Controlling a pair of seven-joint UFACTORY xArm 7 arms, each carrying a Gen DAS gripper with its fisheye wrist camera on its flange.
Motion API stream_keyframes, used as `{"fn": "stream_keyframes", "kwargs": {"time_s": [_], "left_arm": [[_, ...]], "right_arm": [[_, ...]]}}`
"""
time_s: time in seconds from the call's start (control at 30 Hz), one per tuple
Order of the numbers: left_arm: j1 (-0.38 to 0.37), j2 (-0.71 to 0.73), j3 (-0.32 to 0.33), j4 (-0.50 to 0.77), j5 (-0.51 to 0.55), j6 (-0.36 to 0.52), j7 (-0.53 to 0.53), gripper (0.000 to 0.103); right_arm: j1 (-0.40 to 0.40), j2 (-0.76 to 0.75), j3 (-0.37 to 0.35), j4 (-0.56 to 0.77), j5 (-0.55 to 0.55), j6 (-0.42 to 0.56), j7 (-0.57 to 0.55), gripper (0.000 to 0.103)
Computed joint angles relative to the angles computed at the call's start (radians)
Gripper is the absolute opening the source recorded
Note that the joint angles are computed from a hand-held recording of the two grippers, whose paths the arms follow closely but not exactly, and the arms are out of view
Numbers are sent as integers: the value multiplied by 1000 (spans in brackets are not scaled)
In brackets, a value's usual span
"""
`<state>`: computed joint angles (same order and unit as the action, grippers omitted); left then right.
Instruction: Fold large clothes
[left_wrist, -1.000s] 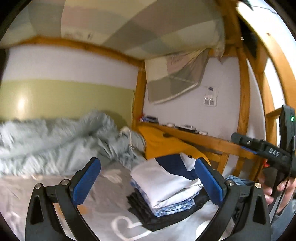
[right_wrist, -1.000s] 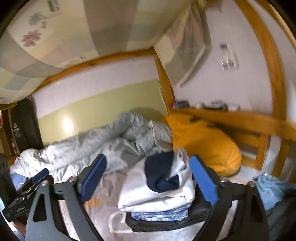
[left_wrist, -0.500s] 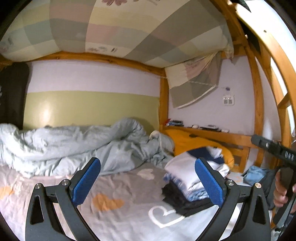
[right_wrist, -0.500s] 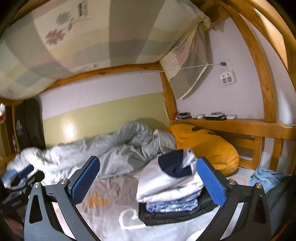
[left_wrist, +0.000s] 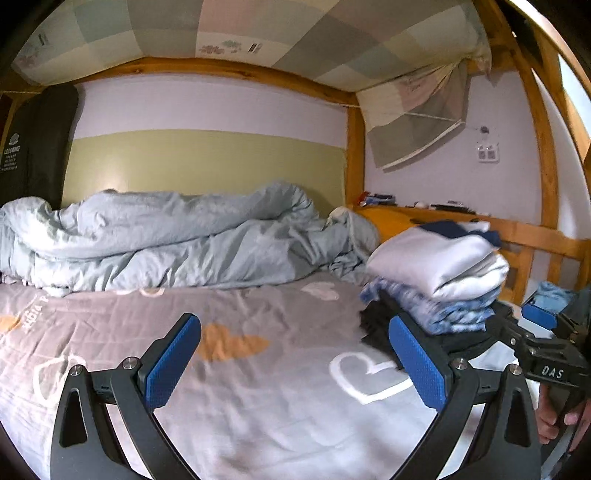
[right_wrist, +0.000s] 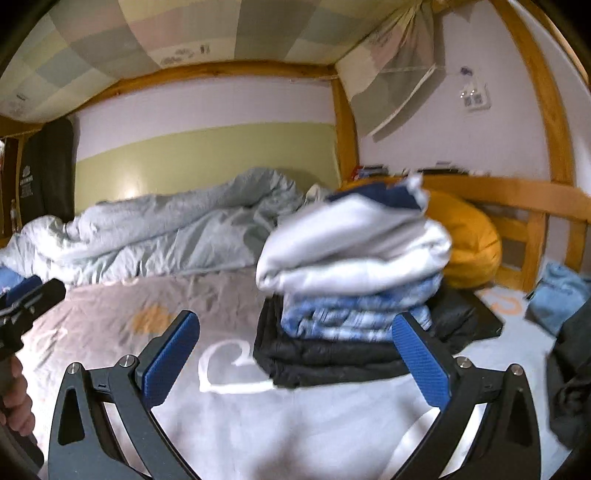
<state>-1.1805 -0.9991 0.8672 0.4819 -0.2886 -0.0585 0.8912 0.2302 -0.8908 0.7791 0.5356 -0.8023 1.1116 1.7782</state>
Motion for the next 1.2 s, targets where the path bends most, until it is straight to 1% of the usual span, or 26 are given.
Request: {"fn": "stream_keyframes", "kwargs": {"time_s": [0.1,0.13,0.17,0.2,0.23,0.27,0.33,0.43,0.5,0.57,0.67,0.83,1.2], "left_arm": [[-58,14,70,-9,11,-53,25,103],[-81,17,97,-19,21,-84,36,103],[-95,21,117,-27,33,-102,42,103],[-107,24,137,-30,45,-100,45,103],[-111,30,149,-29,53,-76,46,103],[-107,34,147,-33,55,-75,46,103],[-103,32,141,-55,61,-129,42,103],[-98,22,142,-70,86,-153,25,103],[-94,27,137,-77,103,-166,17,103],[-87,26,130,-88,122,-183,7,103],[-85,23,134,-85,140,-174,-10,103],[-88,37,149,-61,131,-142,-39,103],[-78,21,144,-86,161,-174,-20,103]], "right_arm": [[-32,42,46,-9,-20,15,32,103],[-35,57,49,-13,-23,19,44,103],[-29,72,40,-18,-24,15,51,103],[-21,85,26,-21,-26,11,56,103],[-12,94,14,-24,-25,12,62,103],[-2,96,2,-28,-27,13,71,103],[24,89,-25,-45,-35,5,90,103],[44,103,-56,-46,-38,3,91,103],[50,121,-65,-38,-43,10,86,103],[55,131,-58,-30,-53,30,91,103],[68,146,-53,-23,-64,60,100,103],[94,166,-75,-17,-78,87,104,103],[143,209,-94,-1,-116,143,129,103]]}}
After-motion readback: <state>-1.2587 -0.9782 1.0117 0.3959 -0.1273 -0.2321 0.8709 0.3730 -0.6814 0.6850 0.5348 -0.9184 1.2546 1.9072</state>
